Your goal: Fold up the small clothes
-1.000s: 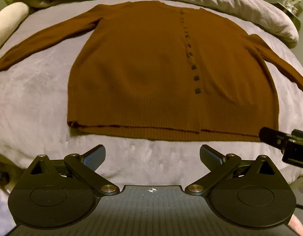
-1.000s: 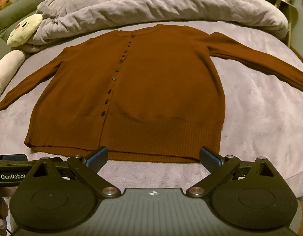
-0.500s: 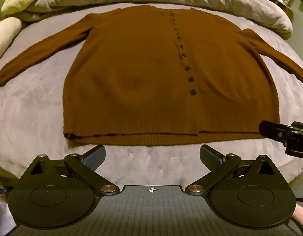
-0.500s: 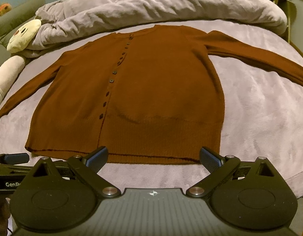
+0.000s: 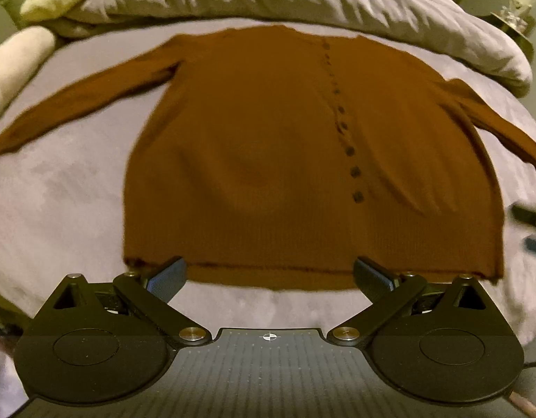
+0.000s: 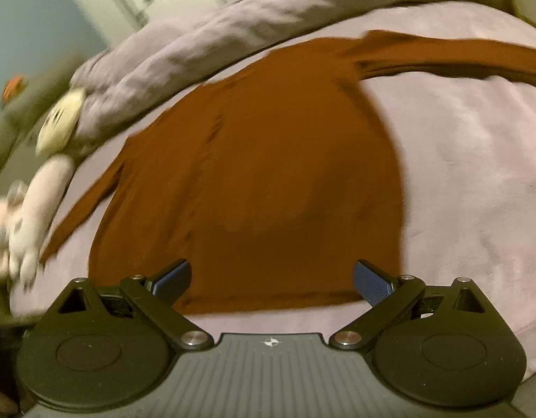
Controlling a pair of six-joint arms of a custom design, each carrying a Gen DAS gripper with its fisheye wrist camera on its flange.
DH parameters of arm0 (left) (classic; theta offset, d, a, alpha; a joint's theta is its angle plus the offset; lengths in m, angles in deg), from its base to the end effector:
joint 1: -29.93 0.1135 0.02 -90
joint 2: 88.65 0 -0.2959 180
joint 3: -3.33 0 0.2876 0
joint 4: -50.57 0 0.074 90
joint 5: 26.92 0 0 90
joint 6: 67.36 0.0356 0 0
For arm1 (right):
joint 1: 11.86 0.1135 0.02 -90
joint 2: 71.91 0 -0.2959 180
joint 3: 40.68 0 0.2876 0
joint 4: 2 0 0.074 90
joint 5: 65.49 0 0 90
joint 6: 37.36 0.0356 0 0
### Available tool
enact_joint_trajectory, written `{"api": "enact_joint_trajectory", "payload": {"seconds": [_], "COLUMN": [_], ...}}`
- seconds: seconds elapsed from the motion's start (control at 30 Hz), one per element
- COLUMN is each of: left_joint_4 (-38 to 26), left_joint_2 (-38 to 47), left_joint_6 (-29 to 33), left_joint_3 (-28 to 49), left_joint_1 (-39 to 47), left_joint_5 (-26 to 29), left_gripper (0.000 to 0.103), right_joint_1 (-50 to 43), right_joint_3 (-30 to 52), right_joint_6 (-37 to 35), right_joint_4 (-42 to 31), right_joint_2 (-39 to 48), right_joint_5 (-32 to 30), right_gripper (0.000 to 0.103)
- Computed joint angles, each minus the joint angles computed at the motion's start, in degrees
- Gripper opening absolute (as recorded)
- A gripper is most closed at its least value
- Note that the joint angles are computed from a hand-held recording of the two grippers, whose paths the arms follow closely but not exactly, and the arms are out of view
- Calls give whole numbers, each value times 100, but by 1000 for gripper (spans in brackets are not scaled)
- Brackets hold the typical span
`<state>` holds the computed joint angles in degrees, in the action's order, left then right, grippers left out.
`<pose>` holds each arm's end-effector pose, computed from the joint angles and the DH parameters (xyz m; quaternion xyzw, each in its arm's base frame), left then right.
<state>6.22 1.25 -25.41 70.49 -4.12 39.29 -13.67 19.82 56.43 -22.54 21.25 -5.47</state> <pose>0.2783 -0.1708 0.2001 -0.1575 0.9469 0.0247 0.2792 0.3416 0.0070 0.1698 -0.0368 0.9195 0.2507 0.3006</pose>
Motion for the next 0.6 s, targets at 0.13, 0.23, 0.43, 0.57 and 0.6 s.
{"api": "enact_joint_trajectory", "payload": {"seconds": [0.13,0.23,0.43,0.57,0.6], "left_joint_4": [-171,-191,-318,-418,-416], "left_joint_2": [180,411,1103,1496,1565], "left_joint_6": [123,95,43,253,290], "left_joint_3": [283,555,1275,1691,1756], "left_joint_1": [181,327,399,372,370], "left_joint_5": [-172,-207,-118,-74,-62], "left_gripper": [103,103,103,103,103], "right_joint_1": [-984,-1671,-2359,-2510,-2503], "right_joint_3": [400,1096,3238,4226,4473], "right_joint_6": [722,1502,2770,3397,3546], "right_joint_4": [1162,1885,1294,912,771], "right_joint_2": [635,1361,3014,3838,4012], "right_joint_5": [-104,91,775,764,757], "right_gripper": [99,85,45,41,41]}}
